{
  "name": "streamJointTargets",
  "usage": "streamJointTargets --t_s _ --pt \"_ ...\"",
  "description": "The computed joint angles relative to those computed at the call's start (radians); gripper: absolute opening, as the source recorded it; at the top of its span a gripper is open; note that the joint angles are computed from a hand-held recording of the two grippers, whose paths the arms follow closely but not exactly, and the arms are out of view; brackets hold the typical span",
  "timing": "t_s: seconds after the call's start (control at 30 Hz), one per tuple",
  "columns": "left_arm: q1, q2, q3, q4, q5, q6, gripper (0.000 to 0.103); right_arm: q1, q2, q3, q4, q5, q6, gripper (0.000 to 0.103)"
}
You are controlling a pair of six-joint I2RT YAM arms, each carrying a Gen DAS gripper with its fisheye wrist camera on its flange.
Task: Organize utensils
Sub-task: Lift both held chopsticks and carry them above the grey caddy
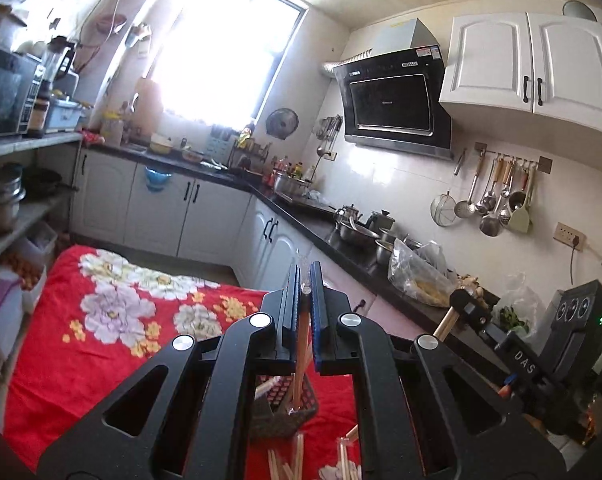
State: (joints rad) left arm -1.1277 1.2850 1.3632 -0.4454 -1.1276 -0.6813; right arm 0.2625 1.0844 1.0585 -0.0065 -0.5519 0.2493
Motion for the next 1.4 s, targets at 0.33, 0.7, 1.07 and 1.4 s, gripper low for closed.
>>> streamJointTargets --t_s 0.33,0.7,1.07,1.4 --pt "0.094 0.051 0.017 0.041 0.019 0.065 0.002 0.067 0.099 0.011 0.161 0.086 -0.002 0.005" --pt "0.162 0.08 -0.068 0.128 0.065 0.068 0.002 0.096 0.195 -0.024 0.274 0.128 -0.004 0.005" --pt "0.204 0.12 -0.073 0.28 0.063 0.193 0.002 0.109 0.277 -0.006 0.322 0.134 0.007 0.005" --pt "0.246 0.173 -0.086 0.359 0.096 0.24 0.002 0.123 0.331 -0.008 0.344 0.147 -0.022 0.005"
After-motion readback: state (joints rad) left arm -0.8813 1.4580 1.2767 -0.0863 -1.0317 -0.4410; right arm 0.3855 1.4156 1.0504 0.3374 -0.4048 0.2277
